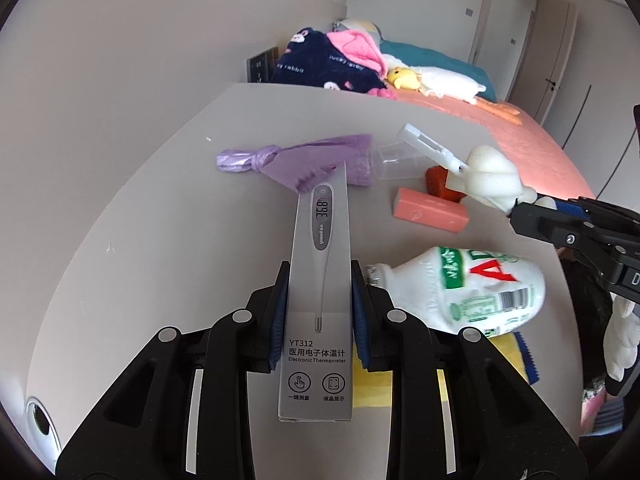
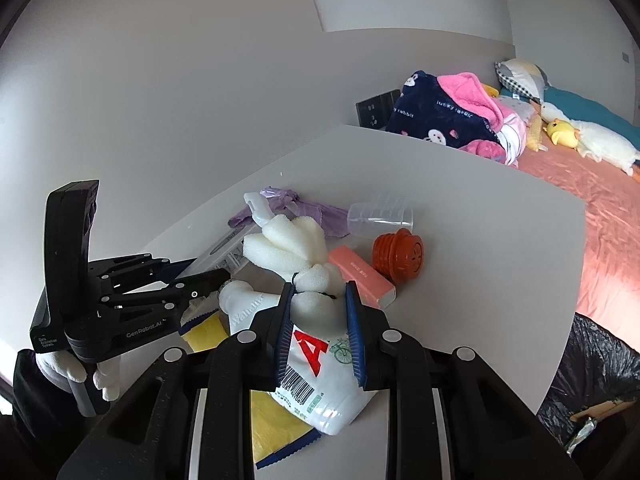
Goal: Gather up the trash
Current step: 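Carry the thermometer box and white glove over the black bin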
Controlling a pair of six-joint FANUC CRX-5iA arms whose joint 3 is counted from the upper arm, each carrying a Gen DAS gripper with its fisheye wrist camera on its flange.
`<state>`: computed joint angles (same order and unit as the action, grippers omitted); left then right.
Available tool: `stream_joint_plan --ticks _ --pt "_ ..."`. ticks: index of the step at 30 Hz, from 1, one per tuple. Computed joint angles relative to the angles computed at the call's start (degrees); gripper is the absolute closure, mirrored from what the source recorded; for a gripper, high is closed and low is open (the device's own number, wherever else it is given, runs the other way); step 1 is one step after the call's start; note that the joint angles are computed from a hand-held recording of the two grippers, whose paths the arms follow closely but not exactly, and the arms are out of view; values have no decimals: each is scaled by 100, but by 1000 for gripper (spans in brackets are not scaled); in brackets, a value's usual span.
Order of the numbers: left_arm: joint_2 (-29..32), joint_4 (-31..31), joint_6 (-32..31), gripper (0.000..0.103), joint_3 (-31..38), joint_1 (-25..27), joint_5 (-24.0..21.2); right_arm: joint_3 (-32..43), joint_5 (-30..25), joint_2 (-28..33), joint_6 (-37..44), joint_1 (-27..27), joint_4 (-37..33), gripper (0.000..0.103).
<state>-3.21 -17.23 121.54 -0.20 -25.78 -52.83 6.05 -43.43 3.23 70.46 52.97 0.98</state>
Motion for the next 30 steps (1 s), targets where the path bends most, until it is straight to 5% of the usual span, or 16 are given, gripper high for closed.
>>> stream_joint_plan --ticks 9,30 --pt "-246 -407 469 76 116 -423 118 -451 218 -498 -385 13 353 77" --pt "434 -435 402 76 870 -1186 293 -1469 439 -1514 -1257 -231 1130 76"
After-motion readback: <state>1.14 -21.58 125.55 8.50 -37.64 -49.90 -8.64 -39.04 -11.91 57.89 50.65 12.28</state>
